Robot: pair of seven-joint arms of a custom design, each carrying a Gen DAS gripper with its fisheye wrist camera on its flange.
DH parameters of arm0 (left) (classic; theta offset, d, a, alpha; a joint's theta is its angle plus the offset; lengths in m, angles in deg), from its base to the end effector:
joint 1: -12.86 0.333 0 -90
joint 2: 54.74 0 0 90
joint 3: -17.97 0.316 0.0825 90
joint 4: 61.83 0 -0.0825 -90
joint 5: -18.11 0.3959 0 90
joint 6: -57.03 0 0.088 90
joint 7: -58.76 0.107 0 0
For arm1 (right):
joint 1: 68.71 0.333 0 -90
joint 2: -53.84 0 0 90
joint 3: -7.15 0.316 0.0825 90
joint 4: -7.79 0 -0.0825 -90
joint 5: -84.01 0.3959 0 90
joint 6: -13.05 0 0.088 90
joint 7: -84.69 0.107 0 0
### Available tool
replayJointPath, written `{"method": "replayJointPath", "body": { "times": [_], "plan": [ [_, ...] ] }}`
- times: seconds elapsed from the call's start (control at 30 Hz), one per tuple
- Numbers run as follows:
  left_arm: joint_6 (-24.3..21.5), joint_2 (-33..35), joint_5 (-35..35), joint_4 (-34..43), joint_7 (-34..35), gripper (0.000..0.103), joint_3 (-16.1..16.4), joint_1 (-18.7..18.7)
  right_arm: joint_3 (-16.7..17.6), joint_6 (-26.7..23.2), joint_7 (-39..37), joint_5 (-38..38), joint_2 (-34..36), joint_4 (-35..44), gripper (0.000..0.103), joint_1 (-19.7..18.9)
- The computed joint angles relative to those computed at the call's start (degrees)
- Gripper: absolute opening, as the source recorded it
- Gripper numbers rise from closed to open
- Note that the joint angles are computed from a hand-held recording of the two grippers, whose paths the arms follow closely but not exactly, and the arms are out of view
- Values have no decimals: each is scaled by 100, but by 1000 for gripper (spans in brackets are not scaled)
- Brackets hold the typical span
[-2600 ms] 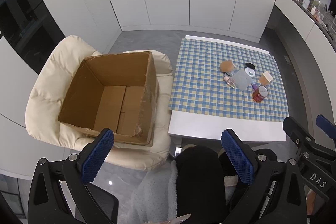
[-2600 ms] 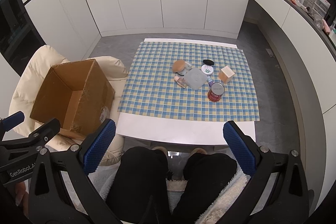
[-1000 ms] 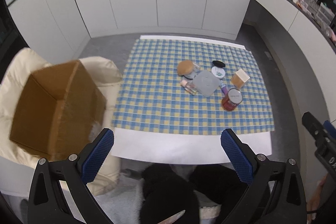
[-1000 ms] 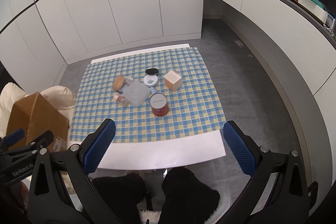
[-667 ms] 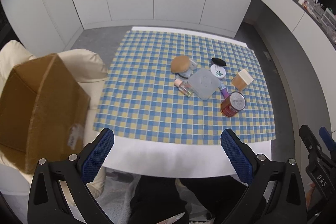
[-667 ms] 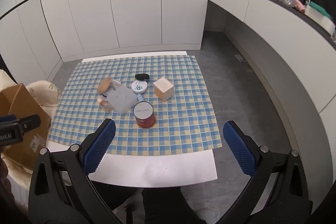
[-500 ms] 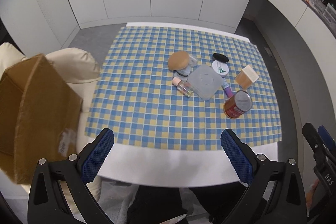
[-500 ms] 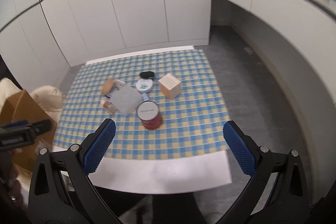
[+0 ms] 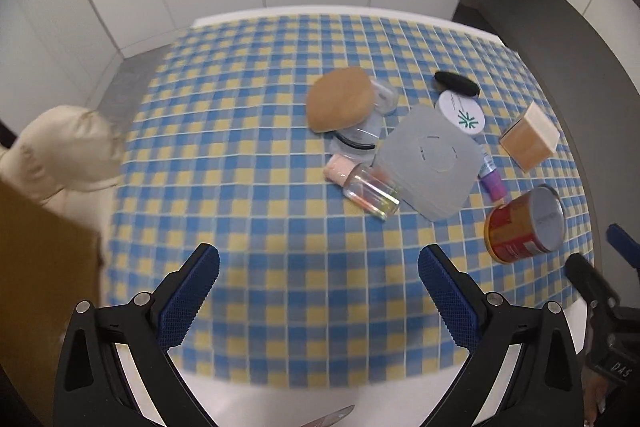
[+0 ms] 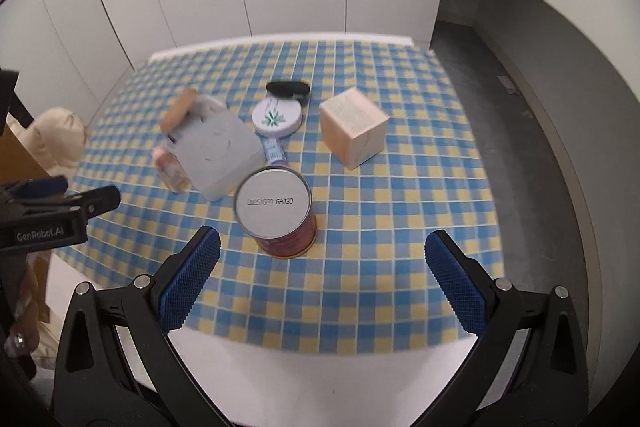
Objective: Organize objects
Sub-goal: 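Reach the right tool to the red can while the left tool reaches the glass bottle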
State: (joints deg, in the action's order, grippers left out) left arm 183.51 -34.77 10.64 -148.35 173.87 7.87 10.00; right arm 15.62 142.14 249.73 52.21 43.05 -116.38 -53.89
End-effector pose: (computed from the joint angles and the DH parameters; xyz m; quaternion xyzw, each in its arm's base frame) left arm 0.6919 -0.1458 0.5018 -0.4643 0.8638 -0.1776 0.0817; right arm 0.4946 0.2007 0.5014 -0.4461 0.8505 -0.2374 0.1458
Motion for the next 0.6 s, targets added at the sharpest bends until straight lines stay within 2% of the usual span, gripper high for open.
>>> {"method": "replayJointPath", "body": {
  "times": [0.1,0.23,0.4,0.6],
  "plan": [
    [-95,326,-34,291,90,100,-41,-22,-89,359,-116,77,173,-66,103,-27],
    [-2,607,210,481,128,100,-37,-134,-157,437,-257,106,510,68,103,-25],
    [143,886,240,650,866,100,-165,-116,-268,666,-379,220,689,66,95,13],
    [-110,1242,119,1099,964,97,-202,-167,-301,946,-127,298,647,-133,88,0]
  ]
}}
